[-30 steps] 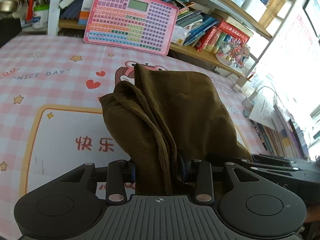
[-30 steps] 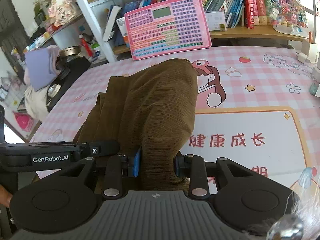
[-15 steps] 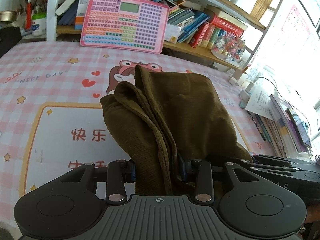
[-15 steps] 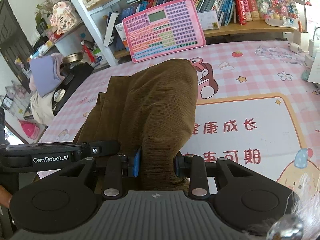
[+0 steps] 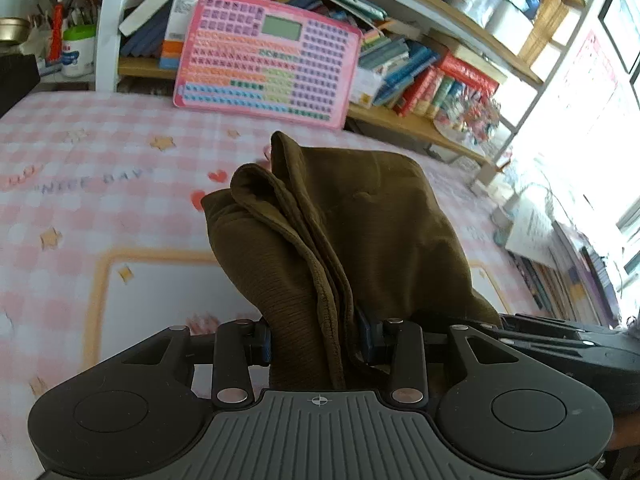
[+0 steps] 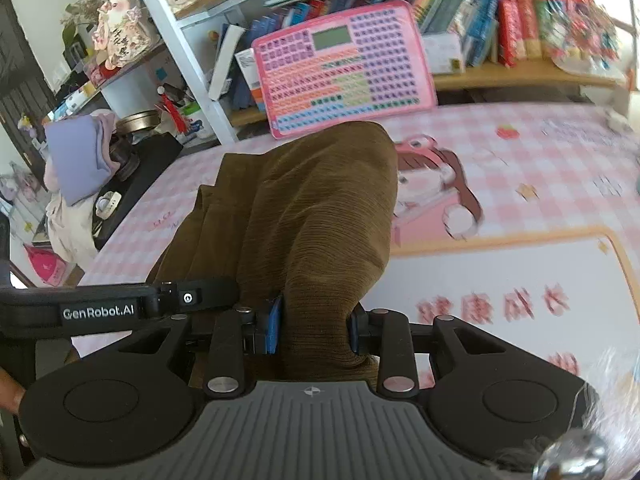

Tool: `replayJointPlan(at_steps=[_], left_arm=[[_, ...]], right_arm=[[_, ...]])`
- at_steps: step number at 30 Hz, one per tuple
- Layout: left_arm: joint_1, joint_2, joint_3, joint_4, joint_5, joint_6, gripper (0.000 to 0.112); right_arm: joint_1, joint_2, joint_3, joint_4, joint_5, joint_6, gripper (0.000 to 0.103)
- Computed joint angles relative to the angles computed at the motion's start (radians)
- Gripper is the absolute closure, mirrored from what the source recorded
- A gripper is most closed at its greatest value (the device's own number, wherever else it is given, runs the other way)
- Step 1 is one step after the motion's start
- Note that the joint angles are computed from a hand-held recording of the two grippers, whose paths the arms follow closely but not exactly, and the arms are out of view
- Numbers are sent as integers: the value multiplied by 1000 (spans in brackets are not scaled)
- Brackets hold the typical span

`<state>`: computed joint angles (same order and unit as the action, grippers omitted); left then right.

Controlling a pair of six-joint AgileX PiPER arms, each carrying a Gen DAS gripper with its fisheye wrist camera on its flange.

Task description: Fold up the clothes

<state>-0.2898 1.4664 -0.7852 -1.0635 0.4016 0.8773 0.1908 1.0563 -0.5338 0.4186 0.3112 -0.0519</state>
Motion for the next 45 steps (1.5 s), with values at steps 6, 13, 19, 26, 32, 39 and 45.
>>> replayJointPlan(at_steps=[6, 13, 19, 26, 32, 39, 45], left_arm=[[180, 183, -212, -14, 174, 106, 76], [284, 459, -571, 42, 296, 93, 76], [320, 681, -883, 108, 368, -22, 76], [333, 840, -1132, 149, 408, -117, 76], [339, 927, -1226, 149, 398, -155, 75], [339, 967, -1241, 203, 379, -158, 57], [350, 857, -1098, 181, 287, -98, 46]], right_arm=[[112, 264, -188, -310, -105, 369, 74], [137, 574, -484, -611, -130, 663, 74], [132, 790, -717, -720, -108, 744, 74], [122, 943, -880, -802, -121, 803, 74], [108, 1048, -993, -746, -99, 763, 71], [101, 1110, -1051, -716, -42, 764, 58], [132, 1057, -1012, -996, 12, 1025, 45]])
